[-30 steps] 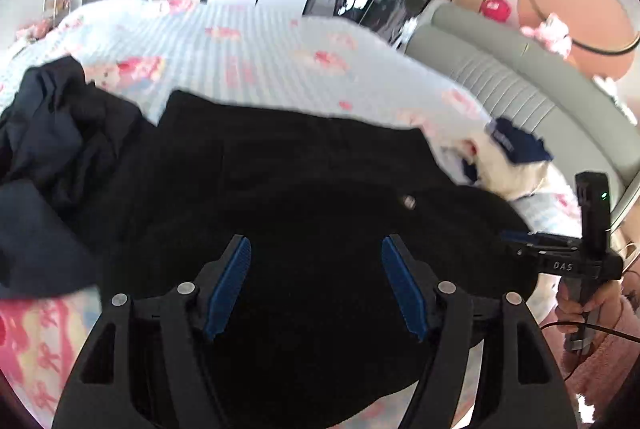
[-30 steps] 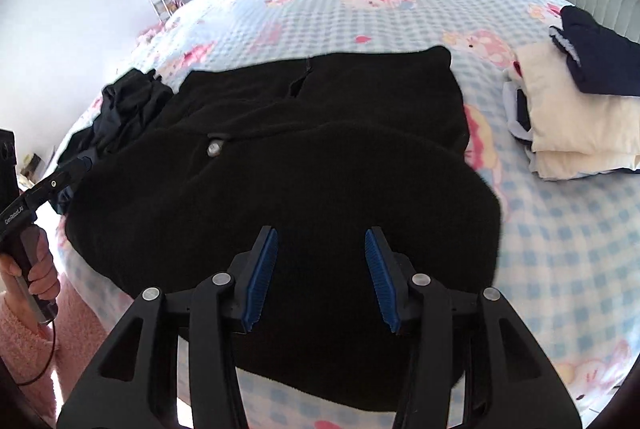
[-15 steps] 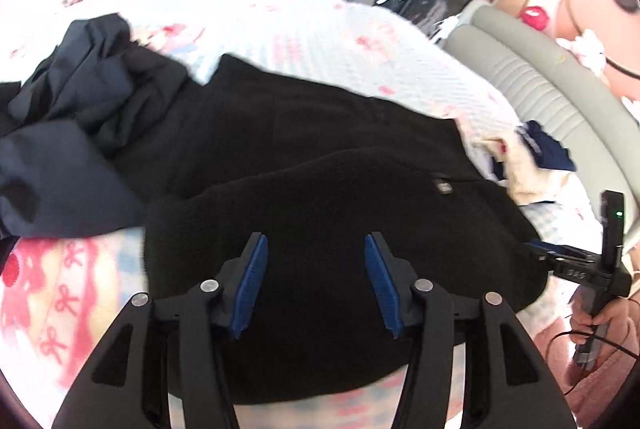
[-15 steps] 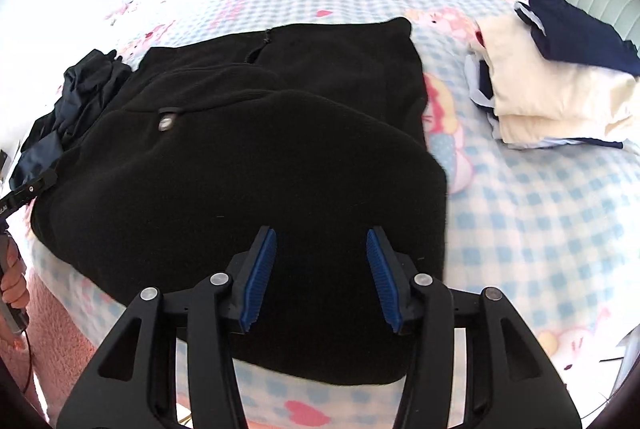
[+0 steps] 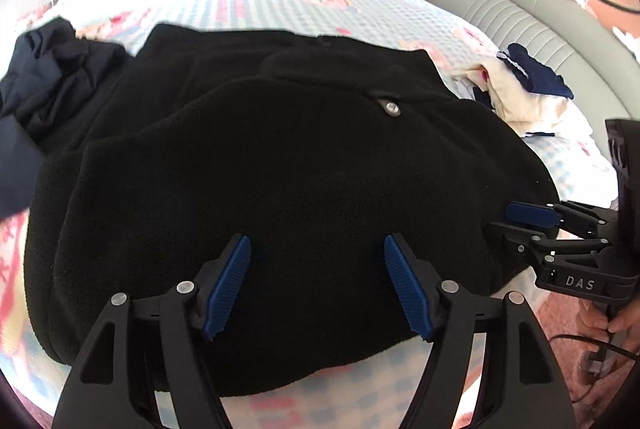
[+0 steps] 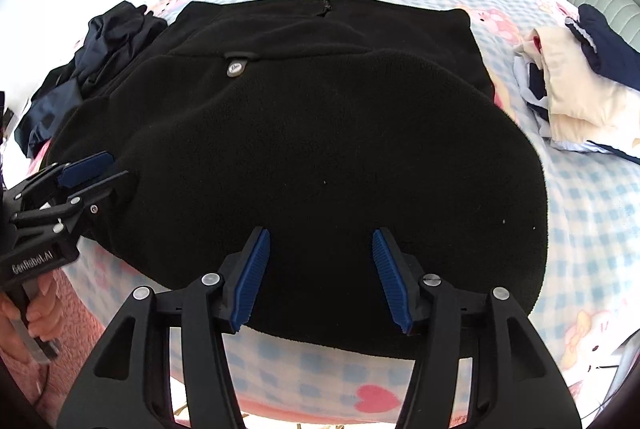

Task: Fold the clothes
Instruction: 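Press the black fleece jacket flat with the open left gripper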

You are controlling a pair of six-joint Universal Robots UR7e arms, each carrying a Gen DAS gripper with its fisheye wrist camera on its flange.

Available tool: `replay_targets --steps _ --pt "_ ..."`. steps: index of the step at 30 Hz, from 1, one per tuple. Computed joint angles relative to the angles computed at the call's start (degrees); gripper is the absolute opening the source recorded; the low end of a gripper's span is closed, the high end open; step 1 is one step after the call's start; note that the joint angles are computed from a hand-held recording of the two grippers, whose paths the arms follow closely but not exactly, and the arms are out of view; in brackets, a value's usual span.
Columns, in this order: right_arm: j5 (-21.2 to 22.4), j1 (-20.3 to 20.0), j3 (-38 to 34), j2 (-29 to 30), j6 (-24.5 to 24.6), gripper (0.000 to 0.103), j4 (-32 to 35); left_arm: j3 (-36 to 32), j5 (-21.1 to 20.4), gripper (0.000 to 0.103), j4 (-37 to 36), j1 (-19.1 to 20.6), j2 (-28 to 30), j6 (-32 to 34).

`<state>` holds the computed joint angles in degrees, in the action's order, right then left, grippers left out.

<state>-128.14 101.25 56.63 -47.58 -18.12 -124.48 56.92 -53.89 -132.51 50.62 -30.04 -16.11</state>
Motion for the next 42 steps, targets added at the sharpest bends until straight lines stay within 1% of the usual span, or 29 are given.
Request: replay_targets --steps 2,5,9,12,14,15,18,20,22,23,24,25,26,28,30,31,34,35,36,37,38,39,40,41,42 --pt "0.98 -0.58 2.77 -1.69 -1.02 0.055 -1.69 2.07 0.68 0.072 -0.04 -0.21 -1.07 0.7" --pt "0.68 -0.83 7.34 -4.08 -4.13 0.055 -4.98 4.18 2.56 0.072 0.97 -0.86 -1.85 1.92" --pt "0.24 -0.58 9.94 -5.47 -5.4 0.055 -6.91 5.95 3.46 0.072 0.77 -1.41 -3.05 1.62" --pt "1.36 -0.2 9.71 -5.88 -4.21 0.057 -7.27 5.95 3.52 0.072 -4.2 -1.82 -3.3 3.18" --pt "3.86 -0.25 8.54 -5.94 -3.62 0.058 -7.46 4.96 2.49 0.072 -8.03 -1.67 -3.08 5.67" --pt "4.95 -0.34 7.68 -5.78 -3.53 0.058 -7.86 3.66 2.5 0.072 -8.69 -1.53 -2.61 6.62" --pt "3.04 -0.46 4.17 -3.86 -3.9 0.06 -10.31 -2.46 6.83 0.072 -6.93 -0.82 0.26 8.81" --pt "1.25 -1.32 1.17 -1.83 -3.99 0.06 -11.07 -5.45 9.82 0.072 -2.52 0.13 1.39 5.96" --pt "-2.89 -2.45 -0.99 -0.01 -3.65 0.058 -9.78 -6.5 12.8 0.07 2.48 1.33 1.59 0.78" --pt "-3.15 -2.95 0.42 -0.41 -5.08 0.057 -10.91 -4.89 12.68 0.064 3.46 2.03 0.65 -2.04" --pt "-3.41 -3.45 1.81 -0.8 -6.53 0.057 -12.07 -2.36 10.95 0.063 2.04 2.73 -0.62 -3.43" --pt "-3.47 -3.86 3.46 -1.3 -7.97 0.057 -13.68 0.15 9.61 0.063 -0.9 3.12 -1.62 -3.08" --pt "-3.13 -4.03 5.53 -2.07 -8.95 0.057 -15.9 1.3 9.84 0.063 -2.55 3.05 -1.88 -2.06" --pt "-2.72 -4.25 7.4 -3.26 -8.12 0.057 -16.96 1.18 11.54 0.063 -3.08 2.46 -1.5 -0.42" --pt "-2.29 -4.16 5.76 -3.1 -5.28 0.057 -14.14 0.17 12.11 0.065 -3.29 1.94 -1.11 -0.06" --pt "-1.48 -4.08 4.93 -3.24 -3.83 0.058 -13.0 0.41 11.73 0.065 -4.67 1.7 -1.28 0.44" --pt "2.88 -4.03 3.69 -4.24 -1.67 0.059 -13.34 4.3 7.67 0.066 -11.87 1.33 -3.69 1.77" --pt "3.22 -4.15 3.63 -4.45 -1.31 0.061 -13.9 5.14 7.65 0.069 -12.21 1.35 -4.11 1.44" --pt "3.29 -4.38 3.55 -4.54 -0.94 0.062 -13.93 5.5 8.36 0.071 -11.3 1.45 -4.24 0.77" --pt "2.68 -4.88 3.28 -4.29 -0.52 0.062 -12.62 5.31 8.69 0.07 -9.79 1.76 -4.09 -0.29" --pt "2.07 -5.39 2.97 -4.01 -0.09 0.06 -11.28 4.59 8.68 0.068 -7.73 2.25 -3.67 -1.67" --pt "1.65 -5.81 3.13 -3.91 -0.01 0.06 -10.73 4.75 8.23 0.066 -7.3 2.63 -3.71 -2.76" --pt "1.67 -6.05 4.44 -4.27 -0.8 0.06 -12.1 5.64 7.93 0.065 -8.31 2.64 -4.15 -3.5" --pt "1.7 -6.28 5.76 -4.61 -1.59 0.06 -13.47 6.53 8.54 0.063 -9.58 2.18 -4.59 -3.67" --pt "1.49 -6.28 6.96 -4.99 -2.13 0.06 -14.78 7.62 9.75 0.063 -11.37 1.45 -5.05 -3.13"
